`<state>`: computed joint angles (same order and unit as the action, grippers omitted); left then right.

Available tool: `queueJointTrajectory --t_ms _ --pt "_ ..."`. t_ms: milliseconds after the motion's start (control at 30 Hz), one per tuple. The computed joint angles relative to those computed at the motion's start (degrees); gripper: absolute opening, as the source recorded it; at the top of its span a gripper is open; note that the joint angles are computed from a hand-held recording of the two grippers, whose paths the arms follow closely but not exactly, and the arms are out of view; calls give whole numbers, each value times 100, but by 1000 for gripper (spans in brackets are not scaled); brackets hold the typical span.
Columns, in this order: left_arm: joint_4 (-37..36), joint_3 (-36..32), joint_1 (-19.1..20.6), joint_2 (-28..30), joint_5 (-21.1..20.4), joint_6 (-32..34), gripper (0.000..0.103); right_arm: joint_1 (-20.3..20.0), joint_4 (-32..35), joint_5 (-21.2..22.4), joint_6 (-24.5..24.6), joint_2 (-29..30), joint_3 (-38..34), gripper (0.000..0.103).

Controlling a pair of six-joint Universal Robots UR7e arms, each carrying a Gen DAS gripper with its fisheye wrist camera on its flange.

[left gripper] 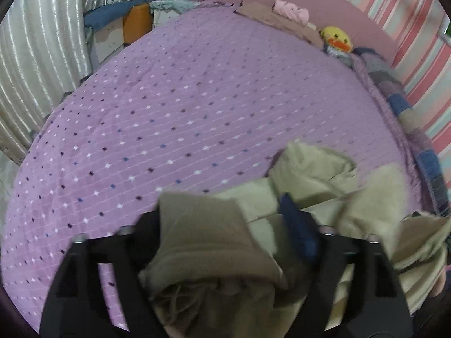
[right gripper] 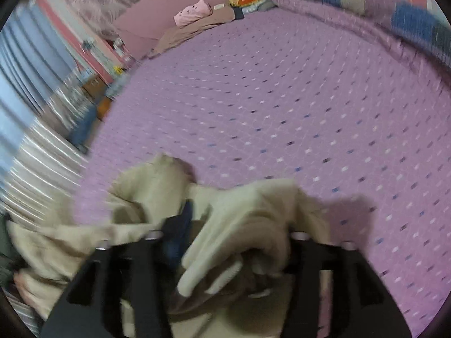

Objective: Fold large clothes

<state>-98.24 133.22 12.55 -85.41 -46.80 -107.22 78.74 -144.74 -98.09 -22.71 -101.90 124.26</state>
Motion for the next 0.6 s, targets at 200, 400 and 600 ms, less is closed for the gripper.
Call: queueJointTrajectory --t_ms 200,400,600 --pt "-169 -453 168 310 76 486 95 -281 1027 941 907 -24 -445 91" --pt "842 -986 -97 338 428 448 98 -325 1366 1322 1271 -63 -660 99" --pt "2080 -1305 -736 464 467 -156 100 -191 1105 1223 1155 -344 -664 101"
